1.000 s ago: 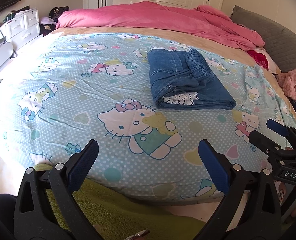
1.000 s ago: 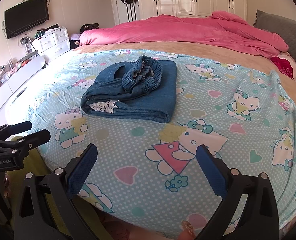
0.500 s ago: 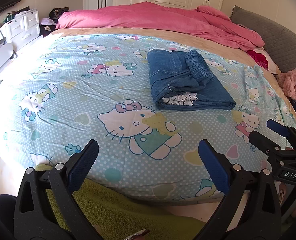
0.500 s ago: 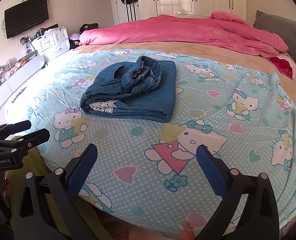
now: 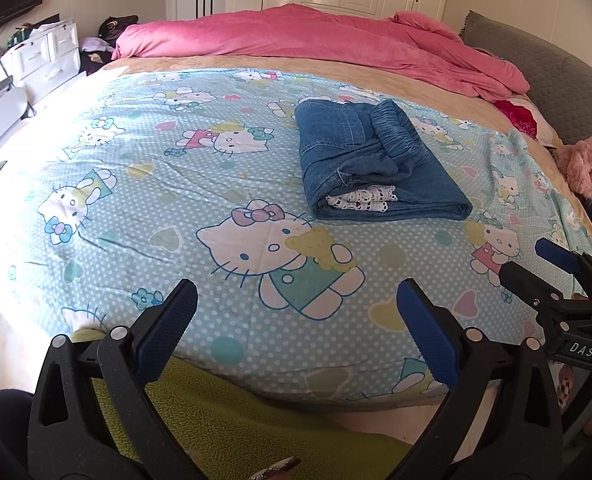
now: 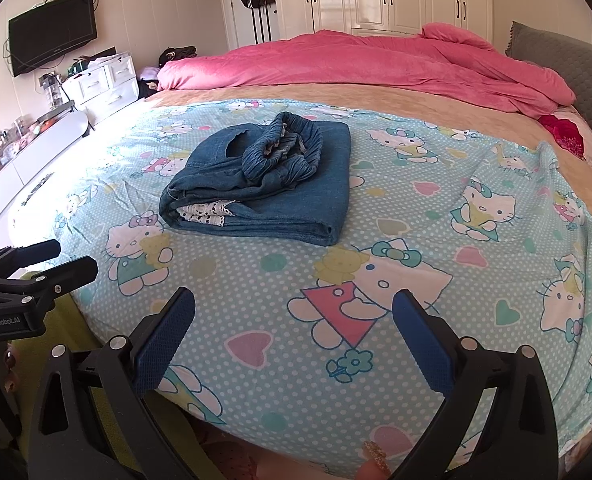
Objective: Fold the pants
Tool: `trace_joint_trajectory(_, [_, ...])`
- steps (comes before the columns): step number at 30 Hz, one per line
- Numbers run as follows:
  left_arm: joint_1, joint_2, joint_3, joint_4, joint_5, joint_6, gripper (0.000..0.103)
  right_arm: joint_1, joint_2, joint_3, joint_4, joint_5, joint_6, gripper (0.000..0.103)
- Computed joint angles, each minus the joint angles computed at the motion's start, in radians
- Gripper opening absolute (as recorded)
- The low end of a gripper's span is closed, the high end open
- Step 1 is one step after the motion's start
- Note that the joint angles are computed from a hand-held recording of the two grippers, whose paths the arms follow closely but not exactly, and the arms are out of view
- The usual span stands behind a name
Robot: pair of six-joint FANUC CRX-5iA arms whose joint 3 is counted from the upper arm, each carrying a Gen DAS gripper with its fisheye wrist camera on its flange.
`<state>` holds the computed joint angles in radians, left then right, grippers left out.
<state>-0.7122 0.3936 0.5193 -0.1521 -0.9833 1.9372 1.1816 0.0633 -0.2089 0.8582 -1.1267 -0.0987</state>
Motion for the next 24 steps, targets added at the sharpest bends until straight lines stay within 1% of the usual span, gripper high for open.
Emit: trace_joint_trajectory(24, [0.008,0.000,-0.003,0.007,-0.006,-0.008,0.094,0.001,0.004,0.014,-0.003,-0.017,0.010,0.099])
